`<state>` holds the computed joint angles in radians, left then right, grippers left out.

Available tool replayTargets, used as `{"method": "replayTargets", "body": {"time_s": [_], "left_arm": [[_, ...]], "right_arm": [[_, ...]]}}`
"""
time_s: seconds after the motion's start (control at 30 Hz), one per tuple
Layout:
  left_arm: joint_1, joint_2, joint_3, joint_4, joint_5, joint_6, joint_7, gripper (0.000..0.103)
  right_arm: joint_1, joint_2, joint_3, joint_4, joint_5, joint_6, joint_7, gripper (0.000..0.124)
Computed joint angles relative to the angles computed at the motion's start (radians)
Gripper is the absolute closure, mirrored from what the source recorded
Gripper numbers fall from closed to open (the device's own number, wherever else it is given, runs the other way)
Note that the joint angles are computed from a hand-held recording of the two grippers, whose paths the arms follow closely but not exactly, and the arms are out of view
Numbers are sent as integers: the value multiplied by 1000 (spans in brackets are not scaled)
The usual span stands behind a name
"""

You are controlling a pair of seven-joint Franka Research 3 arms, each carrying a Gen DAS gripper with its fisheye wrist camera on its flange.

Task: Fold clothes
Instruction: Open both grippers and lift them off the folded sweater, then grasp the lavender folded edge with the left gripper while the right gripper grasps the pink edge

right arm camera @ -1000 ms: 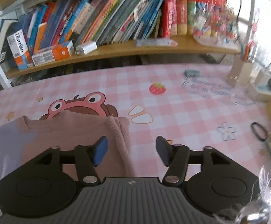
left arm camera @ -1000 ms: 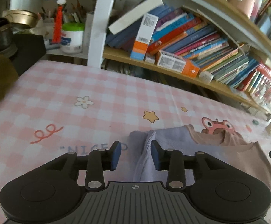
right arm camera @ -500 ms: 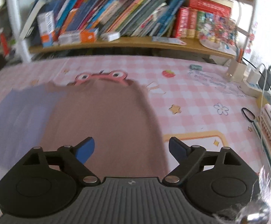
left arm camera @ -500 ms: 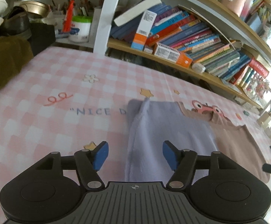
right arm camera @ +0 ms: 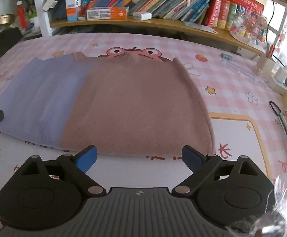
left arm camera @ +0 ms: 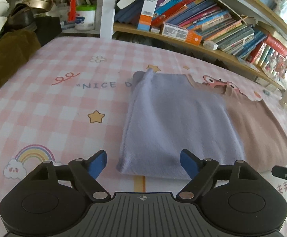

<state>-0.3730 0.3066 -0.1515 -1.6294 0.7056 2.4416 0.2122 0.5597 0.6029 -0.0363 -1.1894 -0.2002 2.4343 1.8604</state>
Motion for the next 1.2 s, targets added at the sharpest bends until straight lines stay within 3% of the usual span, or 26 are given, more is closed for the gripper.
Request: {"method": "replayTargets", "body": {"time_s": [0.27,0.8,0.9,1.0,1.2], "left_arm": [[-71,54,-7,126,25,-170,-73,19],[-295,361,44,630,-15,-526,-74,14],[-310,382,58,665,-27,-538,-88,14],[-300,353,67,615,-35,-493,-147,14],[-239,226,67,380,-15,-310,-375,14]], "right_arm": [[-72,-17,49,-36,92,42,-150,30],[-235,-107,120,-199,357,105,-542,28],[-242,-109,116,-202,384,112,-571,28],[-244,-101,112,-189,404,121,-578,28],[-233,-80,104,-152,411,134,-571,28]]}}
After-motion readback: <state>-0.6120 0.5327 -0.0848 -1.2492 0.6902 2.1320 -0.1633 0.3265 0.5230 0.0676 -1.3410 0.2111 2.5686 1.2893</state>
